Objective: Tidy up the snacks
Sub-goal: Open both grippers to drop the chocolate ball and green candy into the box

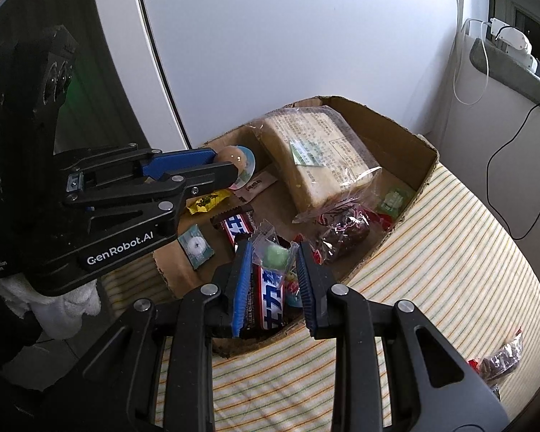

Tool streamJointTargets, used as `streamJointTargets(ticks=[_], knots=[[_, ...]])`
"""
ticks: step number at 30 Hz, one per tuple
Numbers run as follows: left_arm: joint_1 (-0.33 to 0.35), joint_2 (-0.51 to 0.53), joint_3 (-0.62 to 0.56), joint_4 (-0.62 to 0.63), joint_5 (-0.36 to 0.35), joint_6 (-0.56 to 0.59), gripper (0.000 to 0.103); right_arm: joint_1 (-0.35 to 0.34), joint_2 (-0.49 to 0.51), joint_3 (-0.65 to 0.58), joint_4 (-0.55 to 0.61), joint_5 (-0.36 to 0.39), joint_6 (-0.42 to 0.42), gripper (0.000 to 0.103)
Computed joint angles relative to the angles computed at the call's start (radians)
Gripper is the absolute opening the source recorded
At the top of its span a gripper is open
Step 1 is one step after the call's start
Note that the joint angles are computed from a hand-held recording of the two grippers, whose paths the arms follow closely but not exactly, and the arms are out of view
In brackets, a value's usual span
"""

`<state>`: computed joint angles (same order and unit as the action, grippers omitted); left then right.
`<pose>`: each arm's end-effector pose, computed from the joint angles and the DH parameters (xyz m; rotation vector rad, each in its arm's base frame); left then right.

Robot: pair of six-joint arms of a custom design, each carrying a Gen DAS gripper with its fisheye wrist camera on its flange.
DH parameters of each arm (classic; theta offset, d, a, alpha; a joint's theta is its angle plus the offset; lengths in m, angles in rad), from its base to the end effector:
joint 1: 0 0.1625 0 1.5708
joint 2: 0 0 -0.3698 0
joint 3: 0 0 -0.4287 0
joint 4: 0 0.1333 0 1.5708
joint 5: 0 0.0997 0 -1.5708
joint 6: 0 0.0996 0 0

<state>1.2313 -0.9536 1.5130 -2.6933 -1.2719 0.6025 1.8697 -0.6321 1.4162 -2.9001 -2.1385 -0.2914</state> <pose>-0.0839 -0.7260 0.2093 1.1152 2.4479 -0.7175 0.2914 -0.6748 0.0582 0.5307 -2.4445 0.6997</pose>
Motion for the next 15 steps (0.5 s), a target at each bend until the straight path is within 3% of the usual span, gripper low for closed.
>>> streamJointTargets(ticks=[3, 4, 6, 8, 10, 15], knots=[[-0.001, -0.003, 0.005, -0.01, 0.002, 0.006, 0.029, 0.0, 0.0, -0.002, 0.008, 0.0, -0.002, 0.029], [-0.002, -0.004, 0.007, -0.016, 0.003, 0.008, 0.039, 0.0, 0.0, -0.001, 0.005, -0.002, -0.005, 0.032], [-0.002, -0.004, 0.009, -0.023, 0.003, 0.012, 0.048, 0.003, 0.0, 0.006, -0.014, -0.007, -0.017, 0.056], [-0.003, -0.006, 0.012, -0.031, 0.006, 0.015, 0.058, 0.007, -0.002, 0.013, -0.035, -0.01, -0.027, 0.069], [-0.004, -0.006, 0.013, -0.035, 0.007, 0.015, 0.068, 0.01, -0.006, 0.019, -0.044, -0.01, -0.031, 0.073], [-0.012, -0.01, 0.025, -0.047, 0.021, 0.022, 0.076, 0.012, -0.024, 0.043, -0.061, -0.019, -0.032, 0.085]])
